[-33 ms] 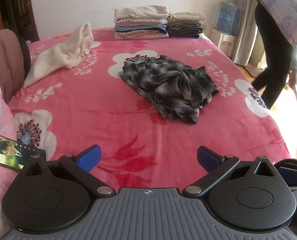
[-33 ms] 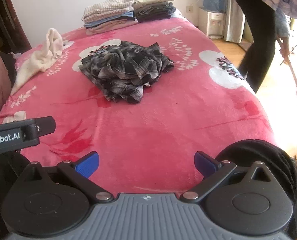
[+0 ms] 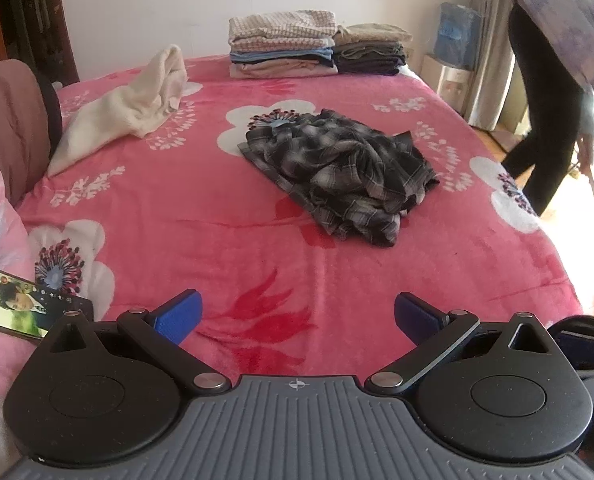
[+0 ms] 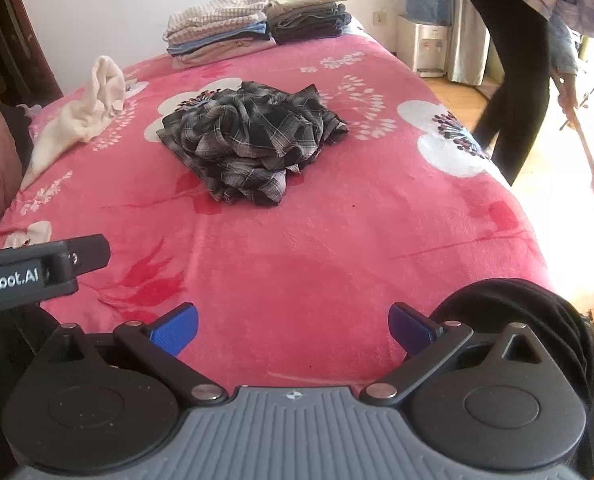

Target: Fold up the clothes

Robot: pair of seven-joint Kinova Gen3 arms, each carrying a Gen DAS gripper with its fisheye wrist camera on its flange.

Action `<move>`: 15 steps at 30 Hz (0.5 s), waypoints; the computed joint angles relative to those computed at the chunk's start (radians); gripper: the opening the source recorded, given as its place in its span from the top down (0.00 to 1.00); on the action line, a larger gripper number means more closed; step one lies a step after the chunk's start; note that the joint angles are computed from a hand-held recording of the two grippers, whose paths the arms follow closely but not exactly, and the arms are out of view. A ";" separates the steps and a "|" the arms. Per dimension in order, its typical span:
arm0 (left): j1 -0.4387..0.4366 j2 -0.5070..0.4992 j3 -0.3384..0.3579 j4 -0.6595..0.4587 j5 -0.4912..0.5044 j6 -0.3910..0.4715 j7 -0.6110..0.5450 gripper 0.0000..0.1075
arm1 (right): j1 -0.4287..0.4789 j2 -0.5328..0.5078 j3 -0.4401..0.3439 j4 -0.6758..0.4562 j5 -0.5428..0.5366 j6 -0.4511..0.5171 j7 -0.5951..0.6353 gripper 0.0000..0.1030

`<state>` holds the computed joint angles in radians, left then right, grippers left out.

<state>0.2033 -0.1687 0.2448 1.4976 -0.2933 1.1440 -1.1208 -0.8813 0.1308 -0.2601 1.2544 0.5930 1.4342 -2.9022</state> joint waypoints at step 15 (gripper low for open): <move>-0.025 -0.019 -0.010 -0.010 -0.009 -0.006 -0.010 0.04 | -0.074 0.080 0.047 -0.144 0.034 0.098 0.076 0.00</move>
<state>0.1782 -0.1879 0.2351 1.4877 -0.3025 1.1378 -1.1309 -0.9551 0.2113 -0.2132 1.1099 0.6266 1.5322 -2.8258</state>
